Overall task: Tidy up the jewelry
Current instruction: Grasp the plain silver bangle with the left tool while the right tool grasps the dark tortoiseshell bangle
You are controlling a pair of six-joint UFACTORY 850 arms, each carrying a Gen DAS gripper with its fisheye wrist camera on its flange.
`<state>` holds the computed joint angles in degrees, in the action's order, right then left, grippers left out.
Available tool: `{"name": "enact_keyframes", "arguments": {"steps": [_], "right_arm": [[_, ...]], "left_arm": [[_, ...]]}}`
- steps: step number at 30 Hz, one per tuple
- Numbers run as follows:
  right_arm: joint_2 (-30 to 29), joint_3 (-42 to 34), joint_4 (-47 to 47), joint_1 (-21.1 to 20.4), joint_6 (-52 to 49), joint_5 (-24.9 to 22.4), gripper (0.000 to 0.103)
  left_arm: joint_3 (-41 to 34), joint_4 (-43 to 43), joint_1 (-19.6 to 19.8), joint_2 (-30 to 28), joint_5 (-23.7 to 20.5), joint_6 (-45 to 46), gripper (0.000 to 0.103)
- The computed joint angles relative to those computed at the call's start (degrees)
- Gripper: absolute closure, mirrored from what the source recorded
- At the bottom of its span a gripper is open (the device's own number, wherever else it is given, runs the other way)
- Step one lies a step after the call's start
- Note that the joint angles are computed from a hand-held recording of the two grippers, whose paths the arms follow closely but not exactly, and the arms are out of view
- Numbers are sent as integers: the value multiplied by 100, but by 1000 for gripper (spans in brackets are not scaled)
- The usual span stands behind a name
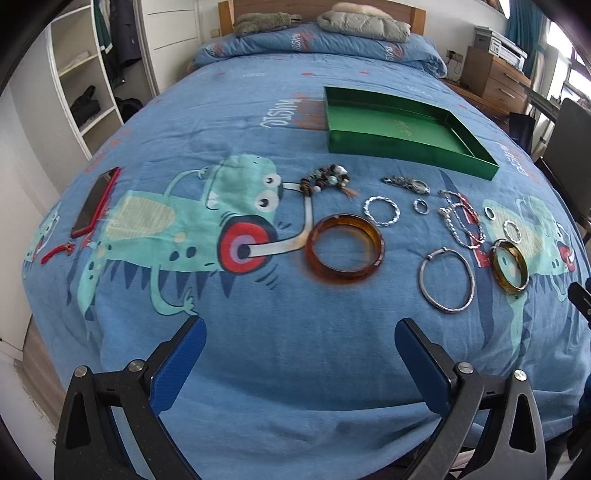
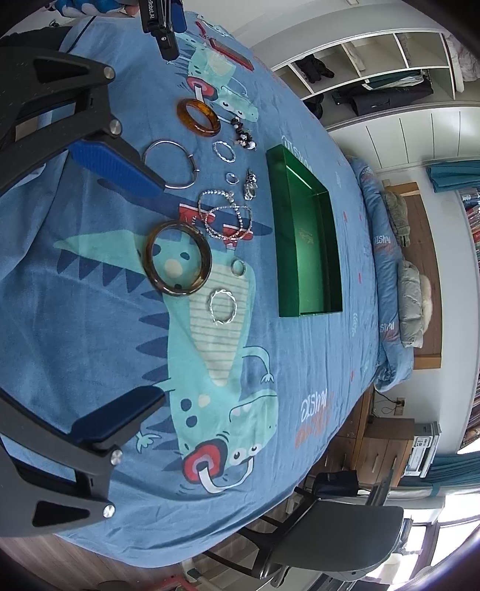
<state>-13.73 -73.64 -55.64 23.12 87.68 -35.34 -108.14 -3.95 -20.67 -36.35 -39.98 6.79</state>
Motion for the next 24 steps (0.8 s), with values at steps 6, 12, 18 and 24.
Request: {"name": "enact_keyframes", "arguments": {"steps": [6,12,18,24], "right_arm": [[-178,-99,784,-302,-897,438,2],[-427,-304,1948,-655,-2258,924,16],[-827,-634,3395,-913,-3861,1055,50],[-1121,-954,3732,-1007,-4497,905,68]], "left_arm": [[-726,-702,-255,-570,-697,540,41],[-1881,-789,-452,-1412,-1225,451,63],[-2693,-521,-574,-2002,-1469,291,75],[-3029,-518,-650,-2232,-1542,592,94]]}}
